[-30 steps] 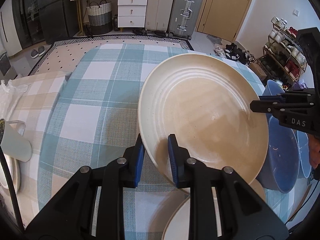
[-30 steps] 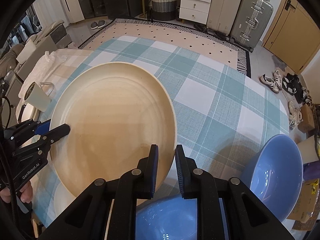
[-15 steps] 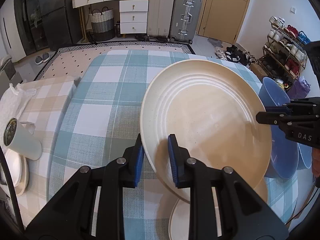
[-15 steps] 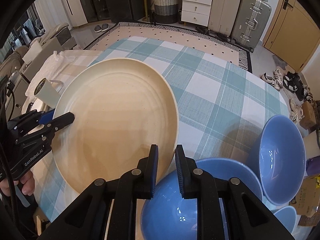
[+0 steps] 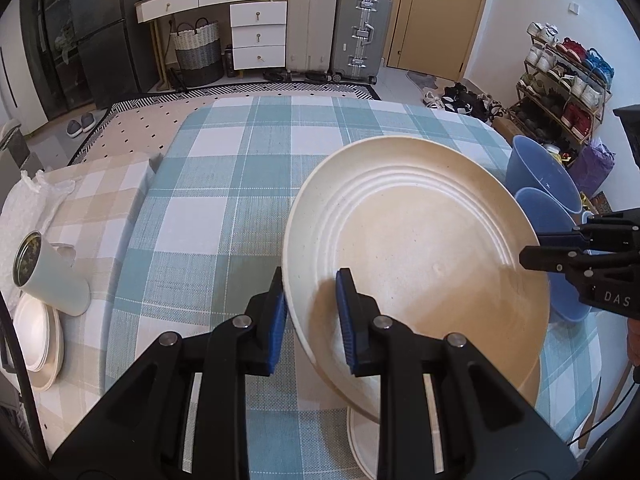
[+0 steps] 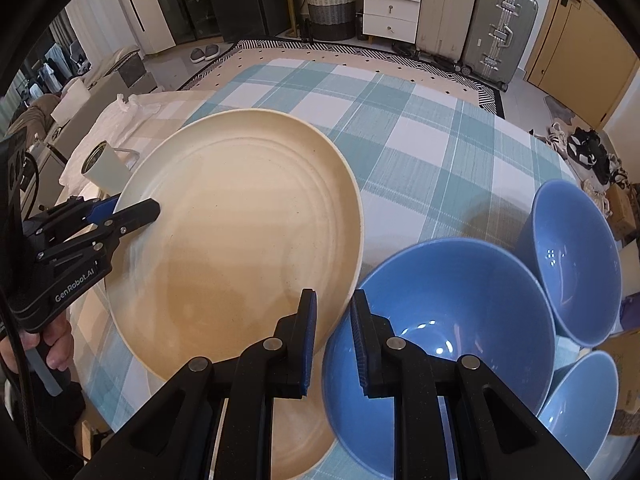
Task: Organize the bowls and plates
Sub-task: 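Lift the cream plate with both tools and carry it toward the blue bowls, then carry the held cream plate with both tools past the blue bowls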
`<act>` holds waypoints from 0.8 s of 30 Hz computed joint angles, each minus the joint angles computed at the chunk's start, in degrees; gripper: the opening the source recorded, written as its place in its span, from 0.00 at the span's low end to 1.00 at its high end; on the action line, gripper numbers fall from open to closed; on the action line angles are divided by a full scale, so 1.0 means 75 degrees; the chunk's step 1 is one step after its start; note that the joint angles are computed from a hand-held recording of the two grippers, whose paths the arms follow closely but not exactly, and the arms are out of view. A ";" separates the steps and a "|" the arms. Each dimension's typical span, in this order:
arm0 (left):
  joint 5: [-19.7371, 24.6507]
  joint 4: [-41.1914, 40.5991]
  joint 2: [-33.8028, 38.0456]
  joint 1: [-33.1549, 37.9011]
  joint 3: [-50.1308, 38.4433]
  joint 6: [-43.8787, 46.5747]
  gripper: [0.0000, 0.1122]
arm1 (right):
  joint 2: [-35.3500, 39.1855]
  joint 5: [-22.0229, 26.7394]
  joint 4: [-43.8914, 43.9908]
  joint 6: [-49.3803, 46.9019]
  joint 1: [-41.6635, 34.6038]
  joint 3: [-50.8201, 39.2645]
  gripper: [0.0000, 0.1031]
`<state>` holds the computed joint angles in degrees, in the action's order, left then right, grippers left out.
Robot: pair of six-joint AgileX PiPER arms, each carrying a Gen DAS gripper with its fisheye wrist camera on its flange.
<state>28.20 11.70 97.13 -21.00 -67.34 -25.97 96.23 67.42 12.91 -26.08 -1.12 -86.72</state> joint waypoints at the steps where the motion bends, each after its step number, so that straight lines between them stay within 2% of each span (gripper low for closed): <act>1: -0.0024 0.0004 -0.0046 -0.0008 0.0070 -0.0006 0.18 | -0.0099 -0.0037 0.0018 -0.0005 -0.0003 0.0134 0.17; 13: -0.0388 -0.0069 -0.0589 -0.0082 0.0973 0.0005 0.18 | -0.1141 -0.0526 0.0317 -0.0111 -0.0109 0.1503 0.17; 24: -0.0577 0.0640 -0.1160 -0.0365 0.1726 -0.0823 0.18 | -0.1777 -0.0735 0.0507 -0.0221 -0.0163 0.2221 0.17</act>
